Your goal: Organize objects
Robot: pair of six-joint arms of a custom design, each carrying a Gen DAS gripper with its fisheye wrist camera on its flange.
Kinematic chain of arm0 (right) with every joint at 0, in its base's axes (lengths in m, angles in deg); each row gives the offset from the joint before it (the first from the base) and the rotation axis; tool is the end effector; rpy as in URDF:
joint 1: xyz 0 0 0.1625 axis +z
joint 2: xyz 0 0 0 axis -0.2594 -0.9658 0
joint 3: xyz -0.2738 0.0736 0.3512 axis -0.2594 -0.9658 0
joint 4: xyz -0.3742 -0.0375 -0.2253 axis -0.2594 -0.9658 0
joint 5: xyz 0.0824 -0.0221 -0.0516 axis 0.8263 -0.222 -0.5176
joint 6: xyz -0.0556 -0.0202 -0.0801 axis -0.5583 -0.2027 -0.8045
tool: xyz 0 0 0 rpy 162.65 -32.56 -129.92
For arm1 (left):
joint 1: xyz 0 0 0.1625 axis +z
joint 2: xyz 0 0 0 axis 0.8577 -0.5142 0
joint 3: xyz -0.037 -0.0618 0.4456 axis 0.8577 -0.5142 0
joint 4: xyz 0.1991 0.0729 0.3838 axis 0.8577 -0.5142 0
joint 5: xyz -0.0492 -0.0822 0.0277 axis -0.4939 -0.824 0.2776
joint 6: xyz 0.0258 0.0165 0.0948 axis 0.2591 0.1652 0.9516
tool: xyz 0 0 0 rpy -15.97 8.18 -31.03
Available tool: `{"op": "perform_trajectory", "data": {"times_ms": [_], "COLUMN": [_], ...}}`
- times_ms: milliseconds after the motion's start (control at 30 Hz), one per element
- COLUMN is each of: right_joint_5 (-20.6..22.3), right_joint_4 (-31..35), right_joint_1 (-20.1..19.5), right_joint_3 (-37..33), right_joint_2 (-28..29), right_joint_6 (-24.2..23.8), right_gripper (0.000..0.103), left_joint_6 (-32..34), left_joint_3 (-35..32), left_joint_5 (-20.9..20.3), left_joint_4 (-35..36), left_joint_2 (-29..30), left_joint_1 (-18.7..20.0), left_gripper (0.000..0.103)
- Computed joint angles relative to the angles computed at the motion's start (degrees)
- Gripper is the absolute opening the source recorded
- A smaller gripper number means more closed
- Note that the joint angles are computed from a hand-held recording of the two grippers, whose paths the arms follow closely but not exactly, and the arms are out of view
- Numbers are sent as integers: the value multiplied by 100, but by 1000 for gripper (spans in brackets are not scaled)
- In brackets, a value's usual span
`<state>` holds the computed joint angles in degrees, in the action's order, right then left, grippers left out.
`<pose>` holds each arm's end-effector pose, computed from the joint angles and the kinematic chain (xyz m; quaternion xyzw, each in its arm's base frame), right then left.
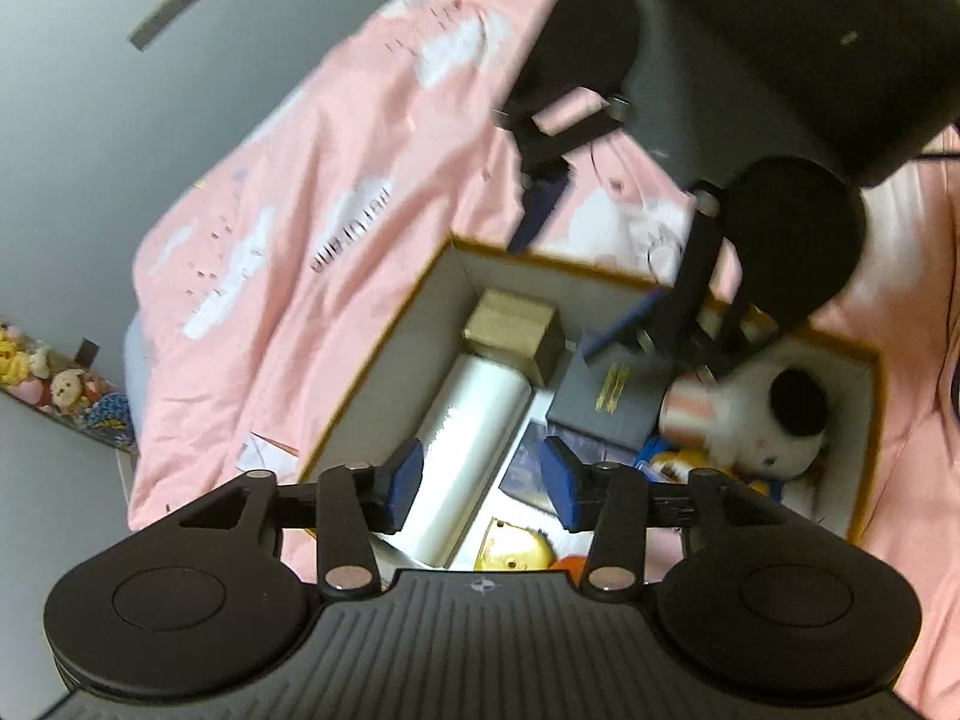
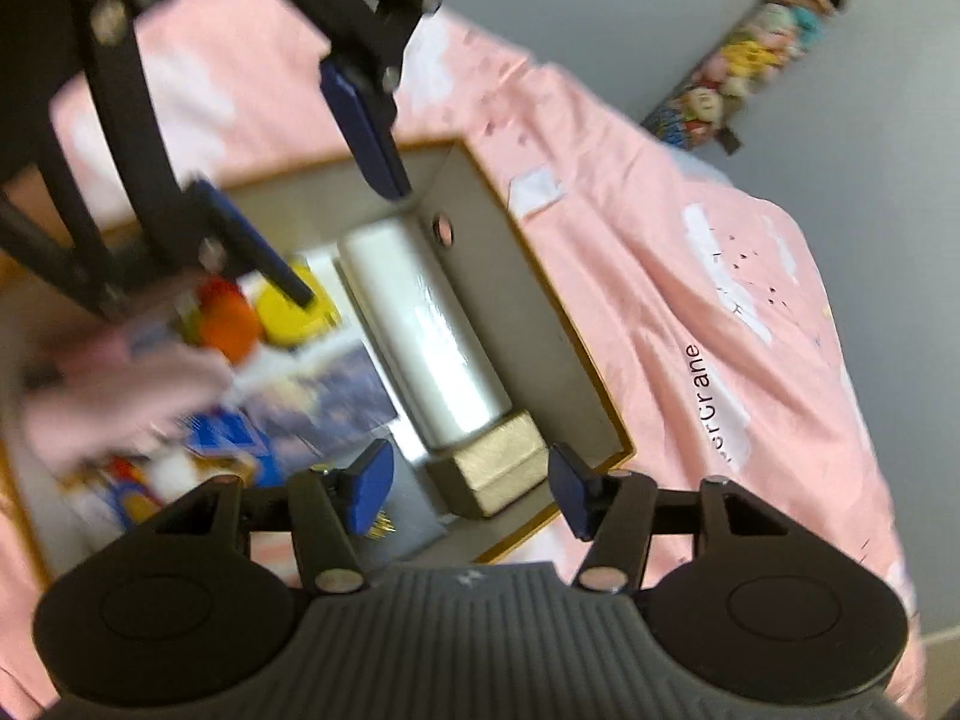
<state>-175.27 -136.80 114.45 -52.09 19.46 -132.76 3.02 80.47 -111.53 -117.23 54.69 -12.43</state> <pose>0.2577 -0.8991 0.3442 0.7678 -0.6018 0.0377 0.2166 -0.4518 -0.7988 0.1534 0.3623 0.7837 -0.1520 0.4811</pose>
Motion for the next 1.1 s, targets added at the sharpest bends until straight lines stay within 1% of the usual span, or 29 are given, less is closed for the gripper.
{"op": "perform_trajectory", "data": {"times_ms": [33, 167, 267, 367, 433, 467, 533, 567, 633, 667, 733, 800, 867, 900, 933, 967, 1033, 1100], "right_joint_5": [132, 735, 1226, 1665, 1909, 1988, 2089, 2134, 2232, 2263, 2279, 2258, 2204, 2171, 2142, 2108, 2017, 1940], "right_joint_4": [-43, -140, -475, -839, -1209, -1358, -1557, -1613, -1790, -1865, -2098, -2477, -2912, -3089, -3217, -3362, -3678, -3750], "right_joint_1": [-18, -118, -219, -344, -424, -458, -518, -548, -608, -636, -678, -713, -748, -775, -793, -810, -836, -855], "right_joint_3": [190, 859, 1446, 2025, 2456, 2645, 2979, 3099, 3366, 3486, 3784, 4106, 4435, 4577, 4673, 4788, 5018, 5116], "right_joint_2": [-139, -697, -1097, -1497, -1748, -1867, -2078, -2156, -2316, -2396, -2571, -2715, -2846, -2907, -2938, -2972, -3049, -3095], "right_joint_6": [219, 1150, 1849, 2448, 2735, 2845, 3141, 3276, 3534, 3635, 3786, 3863, 3906, 3919, 3916, 3903, 3900, 3988], "right_gripper": [60, 70, 73, 73, 74, 75, 80, 80, 80, 80, 80, 80, 83, 84, 86, 86, 87, 87], "left_joint_6": [-21, -412, -673, -898, -1272, -1411, -1417, -1549, -2038, -2442, -3165, -4020, -4517, -4500, -4645, -4999, -5427, -6102], "left_joint_3": [102, 370, 557, 848, 1021, 1121, 1361, 1426, 1571, 1639, 1817, 2005, 2249, 2326, 2382, 2432, 2503, 2561], "left_joint_5": [19, 214, 357, 523, 736, 884, 1086, 1214, 1496, 1586, 1651, 1718, 1829, 1857, 1837, 1800, 1699, 1731], "left_joint_4": [-165, -399, -724, -1383, -1735, -1997, -2617, -2704, -2728, -2630, -2610, -2321, -2301, -2450, -2360, -2029, -1736, -1291], "left_joint_2": [-41, -152, -197, -256, -283, -275, -272, -260, -242, -258, -299, -384, -442, -432, -456, -516, -583, -624], "left_joint_1": [-45, -240, -390, -535, -620, -671, -764, -784, -851, -867, -889, -911, -965, -962, -959, -975, -952, -947], "left_gripper": [59, 62, 65, 66, 68, 70, 73, 77, 81, 82, 82, 85, 86, 86, 86, 86, 86, 86]}}
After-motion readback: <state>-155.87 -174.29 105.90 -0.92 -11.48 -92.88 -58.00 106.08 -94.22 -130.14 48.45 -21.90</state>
